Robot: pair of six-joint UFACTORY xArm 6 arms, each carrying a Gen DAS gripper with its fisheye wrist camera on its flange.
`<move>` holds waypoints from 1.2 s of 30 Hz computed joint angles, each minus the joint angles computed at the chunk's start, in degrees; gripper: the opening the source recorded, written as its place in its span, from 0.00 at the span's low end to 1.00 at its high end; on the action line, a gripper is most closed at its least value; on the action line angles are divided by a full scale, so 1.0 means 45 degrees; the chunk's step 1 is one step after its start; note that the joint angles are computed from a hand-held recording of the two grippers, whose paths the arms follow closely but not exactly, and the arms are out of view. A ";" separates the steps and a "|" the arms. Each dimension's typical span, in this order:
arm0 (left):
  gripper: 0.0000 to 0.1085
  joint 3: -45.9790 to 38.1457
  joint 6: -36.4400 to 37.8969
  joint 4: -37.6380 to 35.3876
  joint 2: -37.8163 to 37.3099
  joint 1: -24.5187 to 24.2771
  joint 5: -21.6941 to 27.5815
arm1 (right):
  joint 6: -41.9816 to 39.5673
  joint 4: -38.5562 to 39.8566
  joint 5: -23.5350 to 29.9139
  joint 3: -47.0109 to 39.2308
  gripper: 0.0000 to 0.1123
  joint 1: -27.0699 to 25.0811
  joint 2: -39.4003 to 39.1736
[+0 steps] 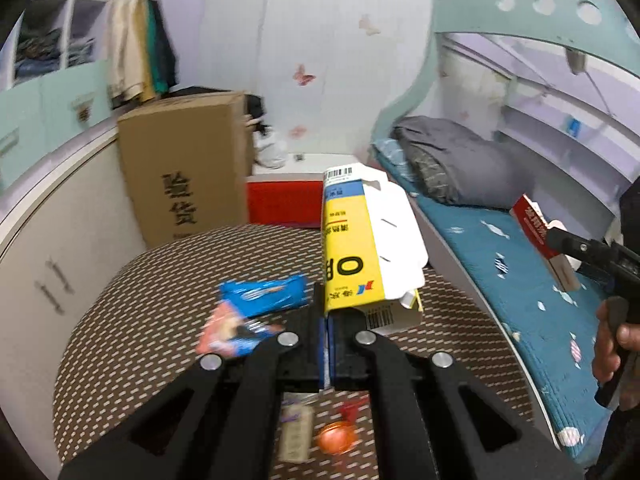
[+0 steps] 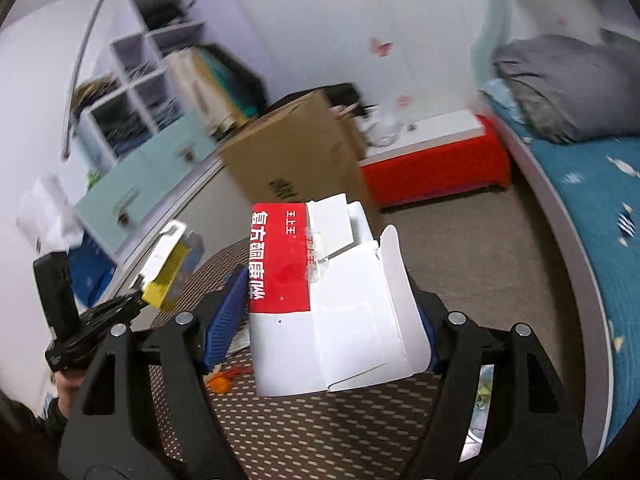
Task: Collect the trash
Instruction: 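Carry both boxes to the bin and open both tools over it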
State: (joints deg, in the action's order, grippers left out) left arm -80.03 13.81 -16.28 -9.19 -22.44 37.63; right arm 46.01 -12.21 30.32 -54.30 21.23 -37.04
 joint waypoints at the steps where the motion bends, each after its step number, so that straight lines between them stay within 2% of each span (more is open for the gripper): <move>1: 0.01 -0.0173 0.0033 -0.0037 0.0130 -0.0223 0.0030 | 0.0147 -0.0002 0.0122 0.0295 0.63 -0.0291 -0.0407; 7: 0.01 -0.1155 0.0070 -0.0037 0.0995 -0.1648 0.0269 | 0.0315 0.0710 0.1132 0.1819 0.63 -0.2139 -0.2256; 11: 0.01 -0.1691 0.0026 0.0122 0.1632 -0.2451 0.0457 | 0.0023 0.1693 0.1784 0.2899 0.63 -0.3379 -0.2885; 21: 0.01 -0.3542 -0.0353 0.0596 0.3529 -0.3849 0.1372 | -0.1326 0.4723 0.1357 0.5682 0.64 -0.5328 -0.3640; 24: 0.01 -0.4102 -0.0384 0.0706 0.4095 -0.4216 0.1667 | -0.2032 0.5795 0.1206 0.6136 0.67 -0.5910 -0.3255; 26: 0.01 -0.4672 -0.0425 0.0806 0.4590 -0.4477 0.2010 | -0.2443 0.6474 0.1263 0.6345 0.78 -0.6391 -0.2776; 30: 0.01 -0.5869 -0.0397 0.0928 0.5624 -0.4943 0.2825 | -0.2272 0.7140 0.1359 0.7124 0.79 -0.7039 -0.3135; 36: 0.01 -0.7966 -0.0331 0.1030 0.7437 -0.5579 0.4346 | -0.2244 0.6926 0.2000 0.7525 0.81 -0.7753 -0.4699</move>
State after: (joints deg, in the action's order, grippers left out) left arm -115.88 12.32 -11.65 24.28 -47.55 57.19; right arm 35.91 18.95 39.32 -20.44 -13.66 -58.19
